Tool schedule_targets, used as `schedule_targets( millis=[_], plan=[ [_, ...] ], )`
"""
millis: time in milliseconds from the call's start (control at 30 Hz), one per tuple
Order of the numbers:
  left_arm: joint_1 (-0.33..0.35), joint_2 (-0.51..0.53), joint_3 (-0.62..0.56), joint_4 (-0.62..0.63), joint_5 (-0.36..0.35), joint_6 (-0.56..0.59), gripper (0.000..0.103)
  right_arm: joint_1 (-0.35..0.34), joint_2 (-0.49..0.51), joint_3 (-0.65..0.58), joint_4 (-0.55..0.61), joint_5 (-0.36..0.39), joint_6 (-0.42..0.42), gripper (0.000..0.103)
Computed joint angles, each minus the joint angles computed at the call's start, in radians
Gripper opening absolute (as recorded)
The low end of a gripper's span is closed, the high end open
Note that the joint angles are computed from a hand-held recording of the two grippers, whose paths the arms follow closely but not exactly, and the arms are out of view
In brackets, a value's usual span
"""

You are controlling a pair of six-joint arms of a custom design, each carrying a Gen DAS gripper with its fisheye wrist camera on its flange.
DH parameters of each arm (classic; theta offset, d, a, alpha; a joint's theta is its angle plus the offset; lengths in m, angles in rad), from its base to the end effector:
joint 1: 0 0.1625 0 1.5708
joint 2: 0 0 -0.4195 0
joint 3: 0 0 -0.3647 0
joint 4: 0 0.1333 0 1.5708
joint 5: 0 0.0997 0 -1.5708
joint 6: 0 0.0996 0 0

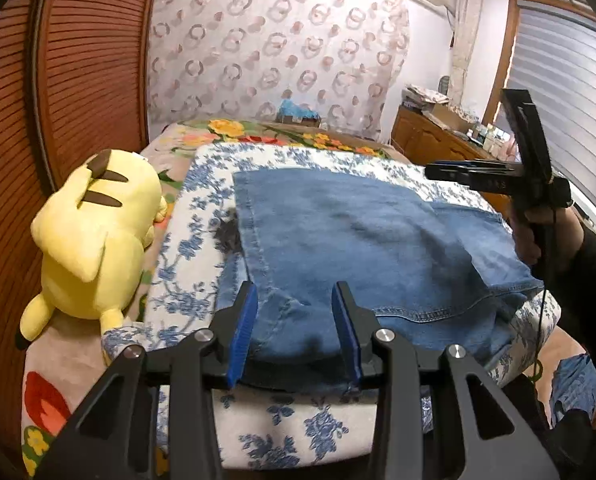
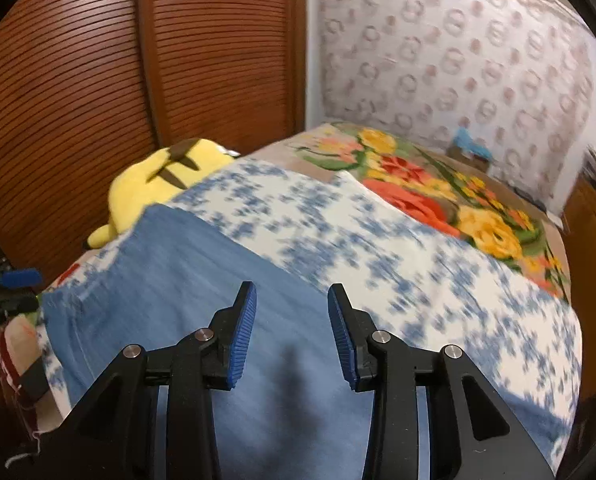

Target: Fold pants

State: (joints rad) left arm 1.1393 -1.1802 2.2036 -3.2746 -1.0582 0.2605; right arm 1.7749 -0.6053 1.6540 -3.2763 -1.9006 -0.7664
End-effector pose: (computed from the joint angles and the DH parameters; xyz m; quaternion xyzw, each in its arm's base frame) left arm -0.0360 -0.5137 0.2342 0.2297 0.8865 -0.3420 0.2105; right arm 0.2334 -0.6291 0.0713 0.3887 -0.8506 0.2625 0.2376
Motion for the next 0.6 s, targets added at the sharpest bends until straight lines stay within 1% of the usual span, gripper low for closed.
schedule_targets(
  millis=[67,167,200,333,400,467,533,600],
  plan=[
    [0.009,0.021,-0.023,0.038,0.005,-0.010,0.037,-0.020,-0.017,0.017,-0.005,-0.006,0.010,0.037],
    [0.023,0.055,-0.048,0.076,0.042,-0.043,0.037,-0.047,-0.033,0.031,0.016,-0.008,0.042,0.037],
    [0.033,0.061,-0.054,0.086,0.040,-0.055,0.037,-0.055,-0.030,0.036,0.005,-0.016,0.048,0.037],
    [0.044,0.069,-0.051,0.087,0.034,-0.058,0.037,-0.072,-0.027,0.057,-0.006,-0.007,0.069,0.037],
    [0.041,0.073,-0.043,0.061,0.037,-0.036,0.036,-0.078,-0.024,0.059,0.001,-0.005,0.081,0.037],
    [0.037,0.072,-0.037,0.050,0.036,-0.021,0.013,-0.080,-0.017,0.044,0.020,-0.008,0.106,0.037],
    [0.028,0.069,-0.021,0.014,0.048,-0.004,0.011,-0.088,-0.013,0.024,0.055,-0.005,0.142,0.037],
    [0.023,0.056,-0.005,-0.042,0.041,0.003,0.011,-0.092,-0.011,0.015,0.069,0.003,0.158,0.037]
  ],
)
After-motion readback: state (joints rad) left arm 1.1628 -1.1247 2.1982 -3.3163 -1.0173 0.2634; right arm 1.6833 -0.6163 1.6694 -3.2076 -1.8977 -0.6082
